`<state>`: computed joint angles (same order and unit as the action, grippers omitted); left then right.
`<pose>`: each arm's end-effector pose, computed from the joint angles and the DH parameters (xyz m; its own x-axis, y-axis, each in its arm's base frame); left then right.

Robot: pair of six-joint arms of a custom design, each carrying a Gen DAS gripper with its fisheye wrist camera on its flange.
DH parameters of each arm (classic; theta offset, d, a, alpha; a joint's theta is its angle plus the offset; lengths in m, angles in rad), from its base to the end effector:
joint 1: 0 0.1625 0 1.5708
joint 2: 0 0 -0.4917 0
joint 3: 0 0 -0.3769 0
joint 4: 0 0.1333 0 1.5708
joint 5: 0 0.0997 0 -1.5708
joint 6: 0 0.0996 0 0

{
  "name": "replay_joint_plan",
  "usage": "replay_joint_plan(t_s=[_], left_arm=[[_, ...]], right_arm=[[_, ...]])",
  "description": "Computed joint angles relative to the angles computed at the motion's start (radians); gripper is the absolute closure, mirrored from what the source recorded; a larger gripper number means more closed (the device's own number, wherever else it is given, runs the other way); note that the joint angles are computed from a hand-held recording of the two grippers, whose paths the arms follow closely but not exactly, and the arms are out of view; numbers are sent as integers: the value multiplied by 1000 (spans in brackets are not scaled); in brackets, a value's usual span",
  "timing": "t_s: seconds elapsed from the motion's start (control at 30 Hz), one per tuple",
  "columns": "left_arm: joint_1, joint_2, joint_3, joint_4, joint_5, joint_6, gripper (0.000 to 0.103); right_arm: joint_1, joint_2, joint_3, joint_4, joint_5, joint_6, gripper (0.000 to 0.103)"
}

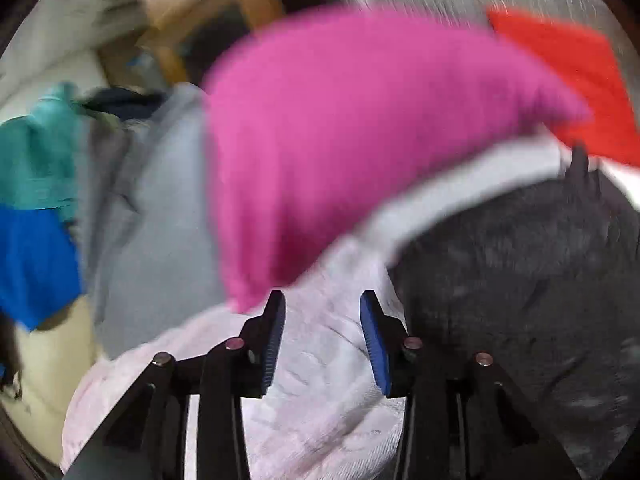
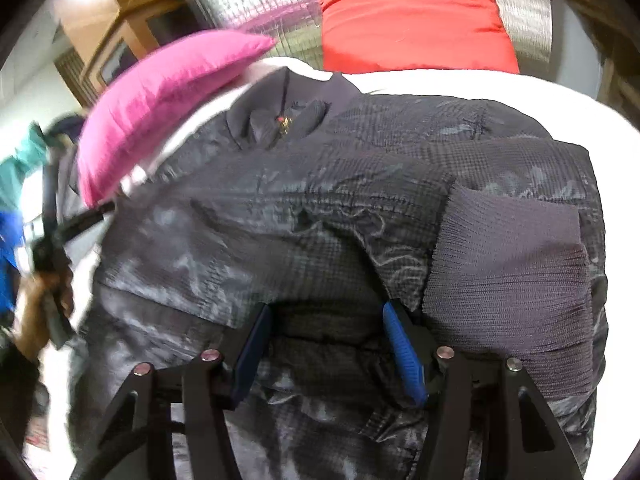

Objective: Fold large clothes

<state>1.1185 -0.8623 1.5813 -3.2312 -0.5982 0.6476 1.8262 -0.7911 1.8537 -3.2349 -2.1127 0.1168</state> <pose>-0.1153 -0.7307 0.3352 -0.4816 0.0365 -0.8756 0.6869 0.6363 -0.3513 0.2459 -0.6175 0.1690 -0.9208 0.1585 0.3564 -0.1017 0.7846 -0.6116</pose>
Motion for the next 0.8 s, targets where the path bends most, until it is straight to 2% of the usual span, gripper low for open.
replay_joint_plan(t_s=[0.03, 0.07, 0.1, 0.17, 0.23, 0.3, 0.33, 0.4, 0.5, 0.53, 0.57, 0.6, 0.67, 0.7, 0.73, 0.77, 0.8], left_arm=[[-18, -18, 45, -81, -26, 37, 52], [-36, -48, 103, -121, -82, 59, 38], [-55, -80, 163, -118, -154, 63, 30], [-87, -98, 246, -102, -242, 65, 27], [-99, -121, 298, -2, -310, 44, 27], [-97, -124, 308, 150, -367, -36, 27], [-93, -113, 292, 223, -367, -72, 27], [-74, -80, 265, 314, -360, -152, 27], [-58, -101, 299, 286, -406, -179, 23], [-55, -103, 293, 299, -411, -187, 23], [-56, -97, 290, 303, -412, -195, 22], [-58, -92, 290, 300, -410, -197, 21], [-61, -95, 297, 296, -405, -200, 20], [-62, -92, 296, 294, -404, -203, 18], [-55, -88, 292, 292, -403, -200, 17], [-57, -86, 286, 301, -394, -215, 16], [-58, -91, 287, 314, -387, -228, 16]], right_arm=[[-6, -18, 22, -36, 36, 15, 40], [-8, -42, 57, -112, 67, 23, 40], [-5, -62, 91, -201, 76, 19, 40], [-10, -97, 137, -316, 80, 33, 39], [-21, -128, 165, -396, 14, 65, 31], [-63, -161, 190, -405, 17, 143, 29], [-104, -180, 206, -390, 59, 209, 29], [-160, -195, 209, -333, 110, 271, 29], [-190, -178, 176, -295, 135, 238, 32], [-197, -170, 156, -273, 147, 226, 41], [-191, -162, 121, -209, 117, 217, 78], [-169, -149, 86, -168, 45, 197, 88], [-107, -108, 39, -183, -115, 103, 89], [-87, -89, 14, -156, -190, 85, 89], [-92, -82, 3, -88, -222, 108, 88], [-94, -81, -2, -32, -234, 155, 79], [-85, -84, 1, -17, -257, 174, 74]])
